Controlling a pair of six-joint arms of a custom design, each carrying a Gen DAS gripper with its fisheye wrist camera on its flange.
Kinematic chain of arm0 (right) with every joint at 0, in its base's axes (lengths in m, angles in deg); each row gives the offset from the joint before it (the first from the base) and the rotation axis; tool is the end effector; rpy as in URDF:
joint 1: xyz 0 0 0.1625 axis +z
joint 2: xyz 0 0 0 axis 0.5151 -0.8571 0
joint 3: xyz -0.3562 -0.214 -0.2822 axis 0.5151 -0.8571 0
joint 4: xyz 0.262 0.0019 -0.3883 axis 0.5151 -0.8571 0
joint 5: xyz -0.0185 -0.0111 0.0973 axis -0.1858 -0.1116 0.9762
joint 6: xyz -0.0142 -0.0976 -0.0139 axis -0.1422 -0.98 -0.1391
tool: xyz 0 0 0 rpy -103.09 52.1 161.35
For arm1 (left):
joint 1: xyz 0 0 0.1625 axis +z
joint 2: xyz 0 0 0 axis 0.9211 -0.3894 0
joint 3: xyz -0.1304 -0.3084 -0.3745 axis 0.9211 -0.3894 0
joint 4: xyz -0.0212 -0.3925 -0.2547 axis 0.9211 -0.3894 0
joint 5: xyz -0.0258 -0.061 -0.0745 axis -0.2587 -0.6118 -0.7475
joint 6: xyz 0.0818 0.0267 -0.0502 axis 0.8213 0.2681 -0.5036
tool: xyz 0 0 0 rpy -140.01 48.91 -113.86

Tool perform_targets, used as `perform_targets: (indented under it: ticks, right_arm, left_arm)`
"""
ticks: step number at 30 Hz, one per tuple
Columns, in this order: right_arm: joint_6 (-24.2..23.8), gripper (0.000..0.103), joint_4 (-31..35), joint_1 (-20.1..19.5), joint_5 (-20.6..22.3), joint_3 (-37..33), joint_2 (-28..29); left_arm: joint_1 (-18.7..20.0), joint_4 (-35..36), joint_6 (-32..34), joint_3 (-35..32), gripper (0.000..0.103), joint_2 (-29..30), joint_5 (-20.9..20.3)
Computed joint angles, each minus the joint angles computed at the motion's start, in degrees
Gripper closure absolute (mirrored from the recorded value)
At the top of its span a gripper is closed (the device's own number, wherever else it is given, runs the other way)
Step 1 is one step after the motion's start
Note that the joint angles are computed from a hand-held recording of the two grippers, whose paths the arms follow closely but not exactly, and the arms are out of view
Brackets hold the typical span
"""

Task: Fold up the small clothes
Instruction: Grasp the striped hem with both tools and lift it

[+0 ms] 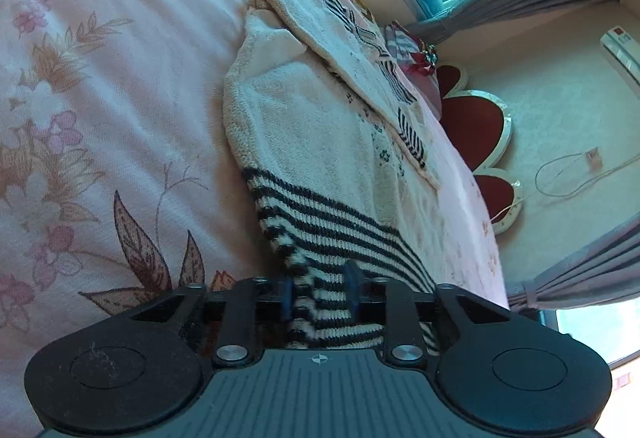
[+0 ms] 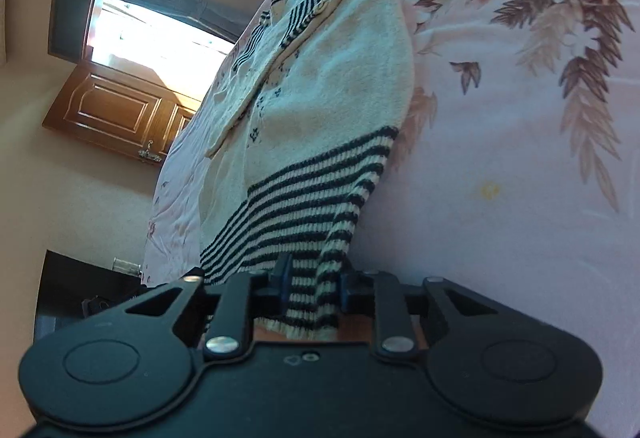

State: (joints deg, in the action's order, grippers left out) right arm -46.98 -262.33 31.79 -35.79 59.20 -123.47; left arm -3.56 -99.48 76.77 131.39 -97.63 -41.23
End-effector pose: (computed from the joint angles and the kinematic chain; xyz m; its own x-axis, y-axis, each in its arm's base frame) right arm -0.0411 -0.4251 0.2930 -0.9601 0.2474 -0.1305 0.2652 0.6568 -0.7059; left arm -0.1568 -0.6117 0.0615 -0.9644 0.2542 0.0726 0.2236 0.9308 -0.2892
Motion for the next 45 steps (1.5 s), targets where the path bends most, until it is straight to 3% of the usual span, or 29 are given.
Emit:
perform_targets:
  ticks: [1,3,6,8,10,14,20,24,29,34,40,45]
  right_arm:
    - [0.1,0.096,-1.2,0.7,-0.8,0.2,-0.1]
    - [0.4,0.097,-3.1,0.2,2.1,1.2,-1.7]
    - [-3.4,0.097,-1.7,-2.2,6.1,2.8,-6.4]
    - [-5.3,0.097,0.9,-3.2,3.3,2.7,-6.8]
    - [-4.2,0.097,2.1,-3.9,0.0,2.1,-4.8]
    - [-3.0,0.097,-3.2,-4.4,4.3,3.3,-3.7]
    - [-4.3,0.097,-6.3,-1.7,3.7,1.3,-3.6]
    - [-1.8,0.097,-8.8,0.0,1.7,-2.4,-1.9]
    - [-0.6,0.097,-9.2,5.0,-2.2,-10.1,1.5]
    - [0.0,0.097,-6.4,9.5,-7.3,-19.7,5.7]
    - [2.9,0.097,-1.9,9.7,-9.7,-31.1,13.0]
    - [8.9,0.097,2.0,7.9,-10.6,-39.3,19.3]
  left_arm:
    - [-0.2,-0.7,-0.2,0.3,0.098,-0.1,0.6]
    - [-0.8,-5.3,0.6,1.5,0.098,-1.1,0.8]
    - [-2.0,-7.9,2.8,3.0,0.098,-2.5,5.8]
    - [-2.2,-5.1,3.0,2.4,0.098,-1.5,9.3]
    - [-1.3,-7.1,0.0,2.7,0.098,-0.9,7.6]
    - [-1.9,-7.4,-0.9,2.7,0.098,-0.8,8.0]
    - [-1.9,-10.9,-2.4,2.1,0.098,-0.9,6.2]
    - [-2.9,-14.2,-2.5,-1.6,0.098,1.3,5.2]
    - [-3.4,-11.0,0.0,-10.5,0.098,4.6,4.0]
    - [-3.5,-2.7,3.7,-22.9,0.098,9.7,4.4]
    - [-1.3,8.4,4.5,-40.7,0.098,19.1,2.8]
    - [0.6,20.1,4.4,-56.1,0.098,27.9,3.5]
